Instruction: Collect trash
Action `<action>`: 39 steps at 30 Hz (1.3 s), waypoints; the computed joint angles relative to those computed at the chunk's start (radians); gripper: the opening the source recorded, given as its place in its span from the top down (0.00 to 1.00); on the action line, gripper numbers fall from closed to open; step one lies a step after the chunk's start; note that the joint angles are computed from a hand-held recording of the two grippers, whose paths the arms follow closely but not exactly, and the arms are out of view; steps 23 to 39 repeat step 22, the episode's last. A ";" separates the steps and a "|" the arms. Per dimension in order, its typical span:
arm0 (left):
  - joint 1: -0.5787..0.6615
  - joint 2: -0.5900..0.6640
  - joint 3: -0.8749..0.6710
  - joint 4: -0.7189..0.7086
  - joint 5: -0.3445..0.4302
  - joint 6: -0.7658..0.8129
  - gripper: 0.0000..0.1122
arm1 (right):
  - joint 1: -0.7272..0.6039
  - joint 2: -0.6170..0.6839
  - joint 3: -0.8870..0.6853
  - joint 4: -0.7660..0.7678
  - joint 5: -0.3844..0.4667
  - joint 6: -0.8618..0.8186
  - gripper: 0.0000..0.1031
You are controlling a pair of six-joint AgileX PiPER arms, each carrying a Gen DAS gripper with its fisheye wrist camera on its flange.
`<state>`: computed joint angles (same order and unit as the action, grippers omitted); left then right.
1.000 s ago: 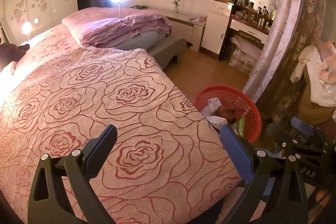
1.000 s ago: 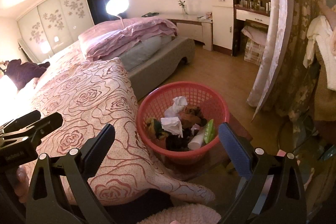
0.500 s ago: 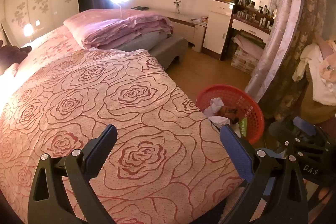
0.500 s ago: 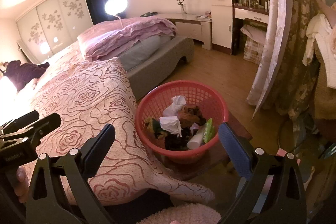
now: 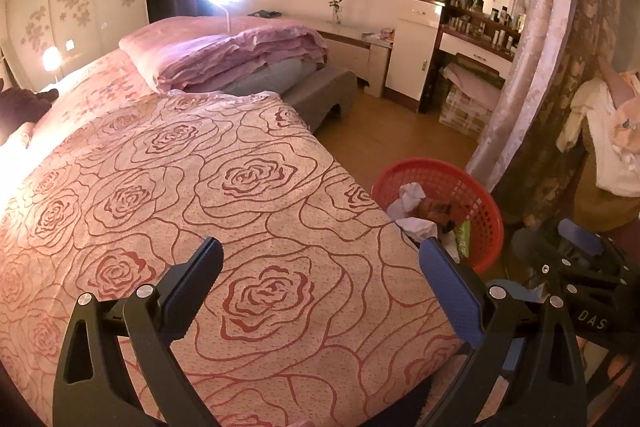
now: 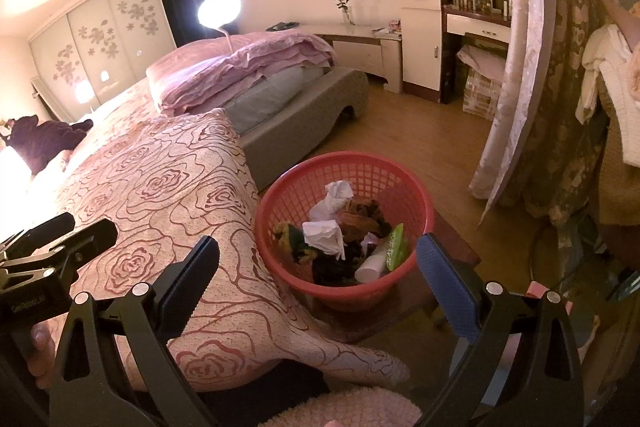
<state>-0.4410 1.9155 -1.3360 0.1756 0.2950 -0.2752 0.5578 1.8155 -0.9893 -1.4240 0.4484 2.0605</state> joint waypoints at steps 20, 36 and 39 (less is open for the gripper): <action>0.153 -0.133 0.162 0.251 -0.072 -0.240 0.16 | 0.129 0.188 -0.212 0.157 -0.084 -0.274 0.07; 0.188 -0.143 0.184 0.315 -0.071 -0.313 0.16 | 0.175 0.273 -0.307 0.205 -0.104 -0.370 0.07; 0.188 -0.143 0.184 0.315 -0.071 -0.313 0.16 | 0.175 0.273 -0.307 0.205 -0.104 -0.370 0.07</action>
